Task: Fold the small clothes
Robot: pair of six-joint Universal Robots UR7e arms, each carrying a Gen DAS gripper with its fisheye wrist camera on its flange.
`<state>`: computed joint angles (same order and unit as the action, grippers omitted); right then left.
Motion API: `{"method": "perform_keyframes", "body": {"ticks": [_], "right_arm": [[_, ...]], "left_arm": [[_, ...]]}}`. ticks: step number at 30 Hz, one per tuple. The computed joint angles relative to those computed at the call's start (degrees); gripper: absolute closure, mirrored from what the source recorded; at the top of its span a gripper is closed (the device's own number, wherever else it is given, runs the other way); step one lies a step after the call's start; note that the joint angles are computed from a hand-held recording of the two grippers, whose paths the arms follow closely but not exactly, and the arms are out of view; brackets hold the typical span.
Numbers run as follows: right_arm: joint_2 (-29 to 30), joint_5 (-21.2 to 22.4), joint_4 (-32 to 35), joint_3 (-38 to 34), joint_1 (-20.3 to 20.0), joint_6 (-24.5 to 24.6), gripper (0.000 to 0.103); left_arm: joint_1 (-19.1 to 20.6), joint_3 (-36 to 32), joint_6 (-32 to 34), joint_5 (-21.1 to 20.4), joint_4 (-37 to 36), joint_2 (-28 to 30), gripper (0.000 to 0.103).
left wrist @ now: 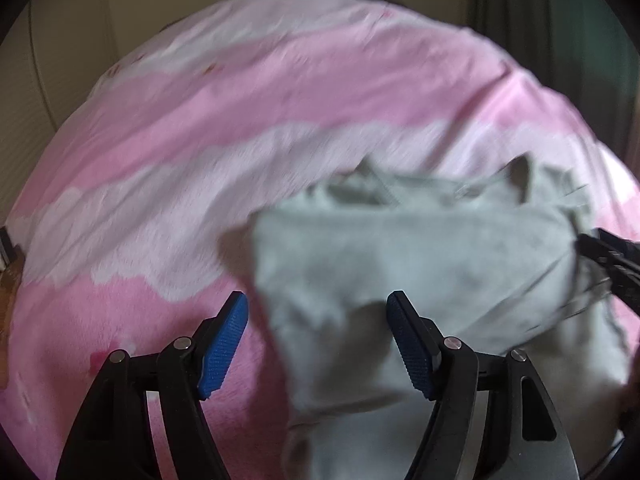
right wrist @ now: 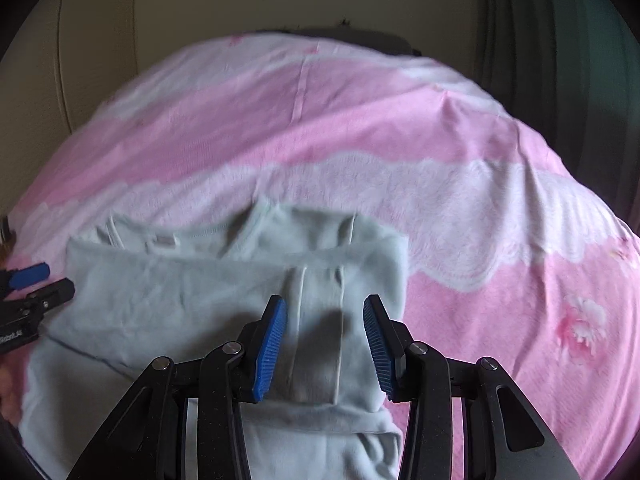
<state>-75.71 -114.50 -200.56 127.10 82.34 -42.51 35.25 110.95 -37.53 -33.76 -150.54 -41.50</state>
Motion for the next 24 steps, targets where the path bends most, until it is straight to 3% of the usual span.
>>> {"method": "perform_keyframes", "body": {"ticks": [6, 11, 16, 19, 24], "right_arm": [[1.5, -3.4, -1.8, 0.7, -0.8, -0.9, 0.064], [-3.4, 0.4, 0.1, 3.5, -0.4, 1.1, 0.063], [-10.1, 1.6, -4.3, 10.6, 0.6, -1.4, 0.061], [-16.3, 3.0, -5.7, 16.4, -0.1, -1.6, 0.05], [-29.6, 6.6, -3.8, 25.4, -3.7, -2.9, 0.045]], "left_arm": [[0.0, 1.9, -3.9, -0.1, 1.1, -1.6, 0.031], [-3.9, 5.8, -7.7, 0.5, 4.8, -5.3, 0.031], [-11.6, 12.6, -22.1, -0.3, 15.4, -11.4, 0.031], [-16.6, 15.7, -29.7, -3.2, 20.7, -13.5, 0.031], [-23.9, 18.6, -43.4, -6.5, 30.1, -14.8, 0.031]]}}
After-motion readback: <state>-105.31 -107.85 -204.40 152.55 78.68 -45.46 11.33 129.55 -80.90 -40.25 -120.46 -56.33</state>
